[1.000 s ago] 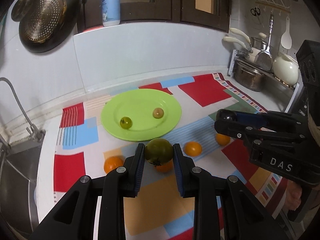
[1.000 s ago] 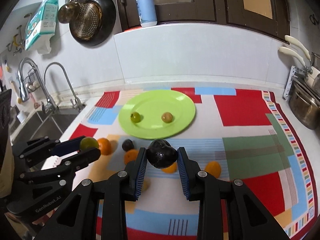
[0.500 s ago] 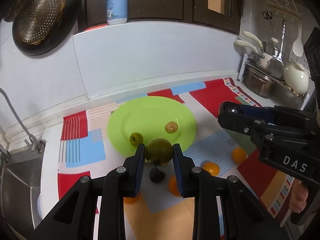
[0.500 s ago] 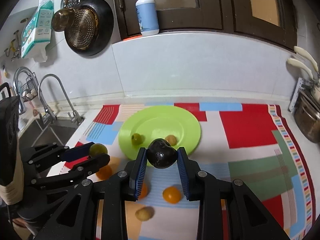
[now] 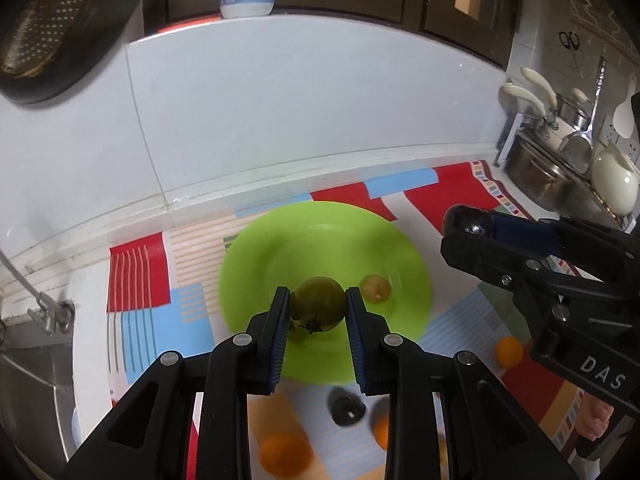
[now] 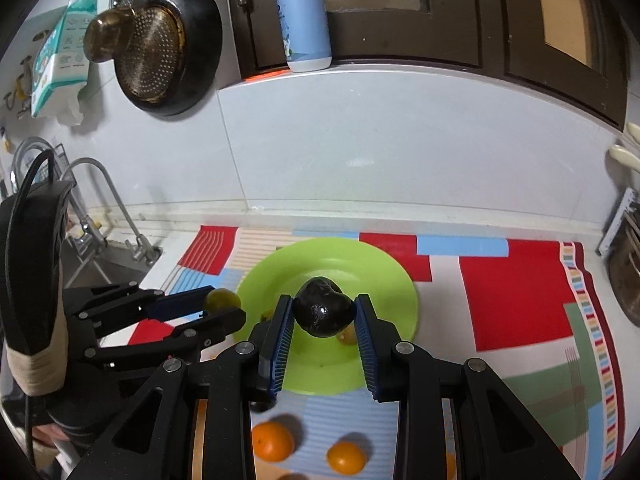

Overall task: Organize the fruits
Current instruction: 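Carry the green citrus and the plum over the green plate with both tools, then open the right tool to drop the plum while the left tool releases the citrus onto the plate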

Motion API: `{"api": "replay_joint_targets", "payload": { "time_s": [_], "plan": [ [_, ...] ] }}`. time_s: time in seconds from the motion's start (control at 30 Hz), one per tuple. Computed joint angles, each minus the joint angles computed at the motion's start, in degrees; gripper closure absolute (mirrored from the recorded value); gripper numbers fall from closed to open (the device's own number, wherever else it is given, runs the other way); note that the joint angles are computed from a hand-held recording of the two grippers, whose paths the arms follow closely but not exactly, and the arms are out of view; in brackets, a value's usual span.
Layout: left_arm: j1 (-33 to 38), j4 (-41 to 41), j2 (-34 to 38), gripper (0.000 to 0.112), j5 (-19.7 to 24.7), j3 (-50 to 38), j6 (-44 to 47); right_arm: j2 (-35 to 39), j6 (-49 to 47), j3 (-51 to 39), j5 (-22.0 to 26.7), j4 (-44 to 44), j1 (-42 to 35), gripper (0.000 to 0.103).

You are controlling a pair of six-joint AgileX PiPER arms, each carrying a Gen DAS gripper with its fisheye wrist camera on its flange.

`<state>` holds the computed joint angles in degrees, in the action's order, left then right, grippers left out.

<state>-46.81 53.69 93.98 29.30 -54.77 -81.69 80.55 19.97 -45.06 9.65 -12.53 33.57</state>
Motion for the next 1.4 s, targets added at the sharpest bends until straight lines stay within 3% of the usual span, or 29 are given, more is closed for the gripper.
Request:
{"api": "replay_joint_targets", "payload": {
  "time_s": [0.5,0.6,0.9,1.2,1.27,1.4],
  "plan": [
    [13.3,-21.3,9.6,0.084,-7.5,-7.8,28.6,18.5,-29.2,-15.4,3.8,27.0,-4.4,0.071],
    [15.6,-27.7,12.2,0.084,-8.0,-10.0,36.1,21.8,-31.7,-18.6,5.5,29.2,-5.0,0.071],
    [19.2,-36.9,19.3,0.084,-7.2,-16.0,48.8,31.6,-30.7,-28.5,11.1,27.5,-5.5,0.071],
    [19.6,-40.5,22.2,0.084,-6.0,-19.5,53.6,35.4,-32.7,-32.7,14.2,30.0,-7.1,0.071],
    [19.5,-41.2,22.1,0.079,-5.9,-19.5,54.4,35.3,-32.6,-32.4,14.0,30.1,-7.1,0.07],
    [18.3,-35.5,21.1,0.077,-4.9,-18.9,49.1,34.5,-33.4,-31.7,13.5,30.8,-7.2,0.067]
  ]
}}
